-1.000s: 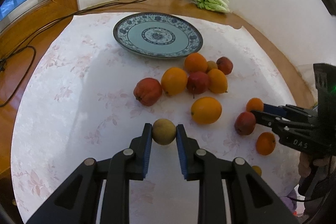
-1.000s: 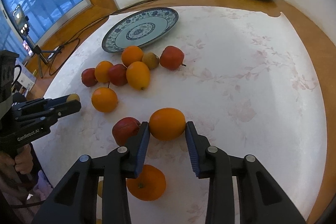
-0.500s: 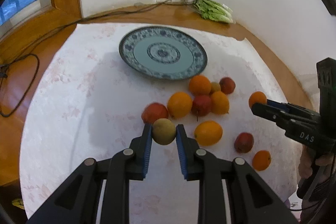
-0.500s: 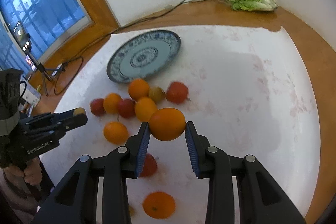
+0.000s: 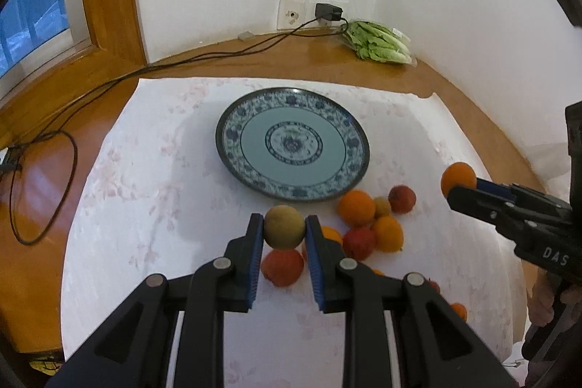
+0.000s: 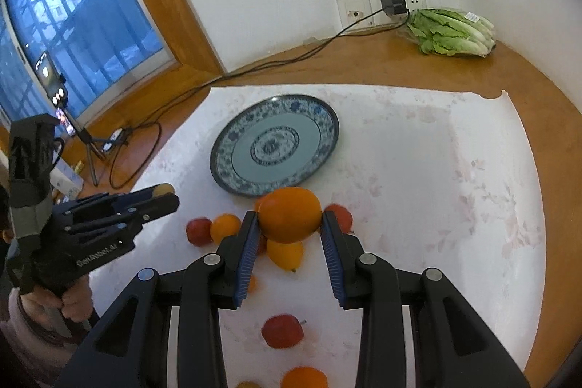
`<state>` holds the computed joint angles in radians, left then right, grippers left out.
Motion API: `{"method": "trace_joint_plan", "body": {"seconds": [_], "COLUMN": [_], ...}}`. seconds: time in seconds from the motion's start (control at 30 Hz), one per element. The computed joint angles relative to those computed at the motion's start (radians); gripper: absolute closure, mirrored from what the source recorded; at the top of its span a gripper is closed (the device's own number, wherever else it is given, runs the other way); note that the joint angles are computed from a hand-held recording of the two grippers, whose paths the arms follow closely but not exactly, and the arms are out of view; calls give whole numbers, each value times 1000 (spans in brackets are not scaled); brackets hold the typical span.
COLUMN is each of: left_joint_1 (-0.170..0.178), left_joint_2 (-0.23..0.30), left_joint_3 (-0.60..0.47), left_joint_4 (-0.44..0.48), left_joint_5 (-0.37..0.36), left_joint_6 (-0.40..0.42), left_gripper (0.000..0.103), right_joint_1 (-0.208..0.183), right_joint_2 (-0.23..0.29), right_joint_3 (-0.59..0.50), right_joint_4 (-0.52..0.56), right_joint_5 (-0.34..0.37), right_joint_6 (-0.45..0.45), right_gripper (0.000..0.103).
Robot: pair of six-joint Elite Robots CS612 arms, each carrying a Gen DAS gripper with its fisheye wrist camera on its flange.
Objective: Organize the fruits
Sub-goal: 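Carry the orange and the yellow-green fruit in both grippers over the blue-and-white plate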
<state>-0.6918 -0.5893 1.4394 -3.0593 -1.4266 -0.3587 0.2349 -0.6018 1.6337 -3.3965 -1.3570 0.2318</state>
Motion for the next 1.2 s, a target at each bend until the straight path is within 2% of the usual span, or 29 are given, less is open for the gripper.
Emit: {"method": "trace_joint_plan", "body": {"seconds": [0.2, 0.53, 0.83, 1.2], "left_joint_1": [6, 12, 31, 43], "left_joint_2": [11, 43, 95, 165], "left_joint_3": [-34, -115, -202, -327], "left_joint_4": [9, 55, 140, 201], "left_joint_5": [-22, 12, -59, -48], "left_joint_6": [0, 25, 3, 15], "left_gripper": [79, 79, 79, 79], "right_joint_1": [1, 4, 0, 7], "right_joint_2": [3, 25, 65, 118], "right_joint_3": [-31, -105, -173, -287], "right_joint_4": [21, 98, 173, 257], "right_joint_5": [-3, -29, -13, -44], "right_joint_6": [-1, -27, -30, -59], "right_gripper": [67, 67, 67, 67]}}
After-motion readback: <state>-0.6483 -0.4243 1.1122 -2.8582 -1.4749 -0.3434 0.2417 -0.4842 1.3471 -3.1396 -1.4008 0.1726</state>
